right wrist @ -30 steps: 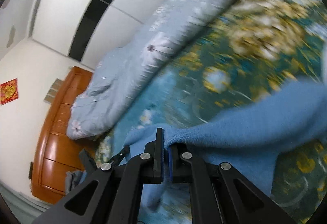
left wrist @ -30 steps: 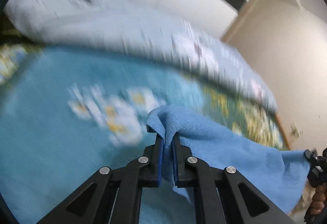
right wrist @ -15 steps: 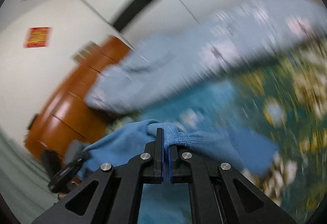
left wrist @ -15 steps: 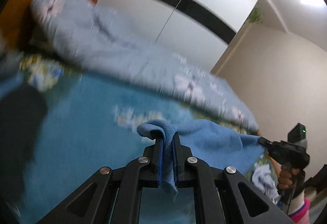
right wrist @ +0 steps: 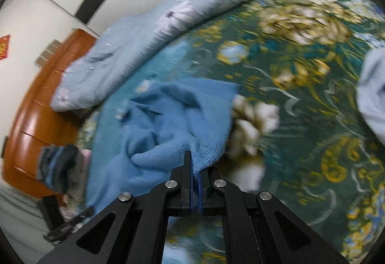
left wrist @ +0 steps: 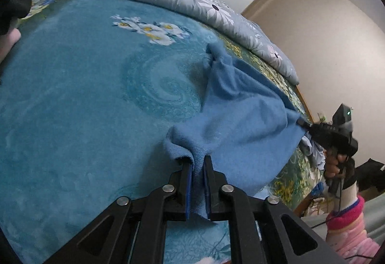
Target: Fold clothes
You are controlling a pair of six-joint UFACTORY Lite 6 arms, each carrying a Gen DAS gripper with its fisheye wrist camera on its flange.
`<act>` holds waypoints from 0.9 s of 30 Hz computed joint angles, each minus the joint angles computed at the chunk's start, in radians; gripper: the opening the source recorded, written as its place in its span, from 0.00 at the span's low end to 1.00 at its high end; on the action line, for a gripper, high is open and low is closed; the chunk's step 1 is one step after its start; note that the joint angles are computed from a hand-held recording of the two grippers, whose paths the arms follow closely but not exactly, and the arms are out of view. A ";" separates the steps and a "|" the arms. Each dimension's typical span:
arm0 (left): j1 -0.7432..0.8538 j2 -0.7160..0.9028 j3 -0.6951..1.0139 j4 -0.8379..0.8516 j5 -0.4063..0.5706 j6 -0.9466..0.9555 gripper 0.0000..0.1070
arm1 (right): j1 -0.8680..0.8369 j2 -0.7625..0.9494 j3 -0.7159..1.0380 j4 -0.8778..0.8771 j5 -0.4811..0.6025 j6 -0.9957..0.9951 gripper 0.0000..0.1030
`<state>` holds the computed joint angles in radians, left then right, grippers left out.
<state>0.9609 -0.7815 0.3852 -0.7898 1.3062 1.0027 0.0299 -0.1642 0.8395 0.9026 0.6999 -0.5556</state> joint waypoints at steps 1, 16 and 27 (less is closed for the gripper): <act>-0.014 0.002 0.006 0.002 -0.011 -0.006 0.11 | -0.015 0.001 -0.025 -0.003 -0.004 -0.010 0.03; -0.642 0.516 0.480 0.092 -0.584 -0.367 0.59 | 0.036 -0.058 -0.071 -0.356 -0.152 0.177 0.38; -0.974 1.351 1.280 0.490 -0.659 -0.942 0.59 | 0.335 0.612 0.637 -0.578 -0.171 0.355 0.42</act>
<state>-0.0126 0.5695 1.6656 -0.3001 0.6470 0.0609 0.3648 0.4479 1.4763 0.3243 0.5289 -0.2008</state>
